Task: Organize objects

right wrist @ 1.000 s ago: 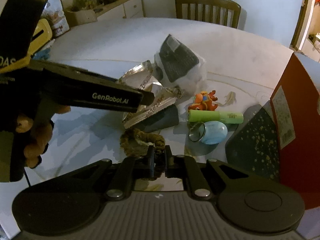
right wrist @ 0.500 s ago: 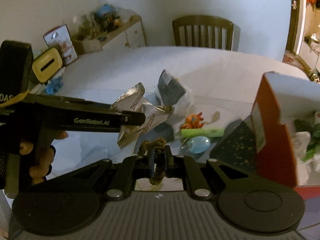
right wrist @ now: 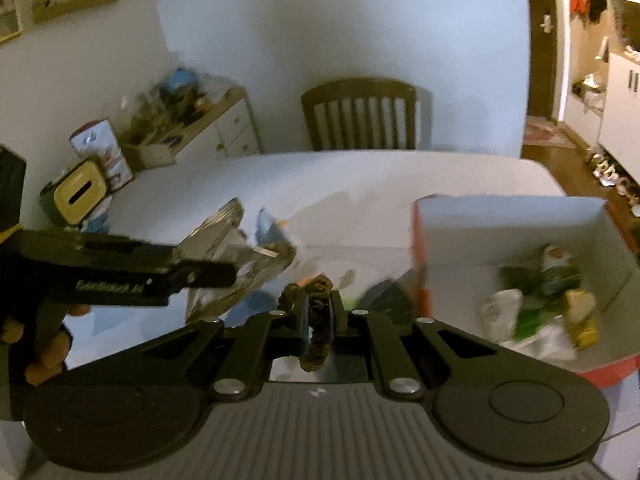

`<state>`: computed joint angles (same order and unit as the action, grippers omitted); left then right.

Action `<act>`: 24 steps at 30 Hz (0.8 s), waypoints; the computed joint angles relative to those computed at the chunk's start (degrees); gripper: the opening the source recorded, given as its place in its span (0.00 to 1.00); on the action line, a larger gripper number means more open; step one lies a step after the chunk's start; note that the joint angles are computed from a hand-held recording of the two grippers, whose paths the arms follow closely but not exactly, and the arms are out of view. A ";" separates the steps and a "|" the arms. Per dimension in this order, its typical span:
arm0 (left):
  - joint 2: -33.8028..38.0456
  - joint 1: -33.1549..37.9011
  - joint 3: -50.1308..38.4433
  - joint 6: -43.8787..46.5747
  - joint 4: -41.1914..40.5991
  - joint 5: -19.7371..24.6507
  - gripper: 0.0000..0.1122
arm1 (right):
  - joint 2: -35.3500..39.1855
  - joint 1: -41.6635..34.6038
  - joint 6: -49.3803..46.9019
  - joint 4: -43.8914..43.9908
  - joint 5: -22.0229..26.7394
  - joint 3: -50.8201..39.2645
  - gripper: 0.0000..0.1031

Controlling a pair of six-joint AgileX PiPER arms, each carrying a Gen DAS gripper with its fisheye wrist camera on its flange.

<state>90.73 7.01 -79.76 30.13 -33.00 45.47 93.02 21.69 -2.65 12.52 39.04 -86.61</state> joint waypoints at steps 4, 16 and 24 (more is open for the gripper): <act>0.45 -4.54 -2.14 -4.91 3.67 -0.77 0.46 | -1.32 -4.65 -3.91 2.94 0.27 -0.09 0.08; 6.15 -17.86 -10.83 -18.92 15.09 -2.42 0.46 | 0.21 -19.00 -17.82 12.41 3.29 -3.29 0.08; 12.93 -23.49 -18.18 -25.83 21.45 -2.46 0.37 | 3.63 -26.12 -24.16 16.43 6.11 -6.00 0.08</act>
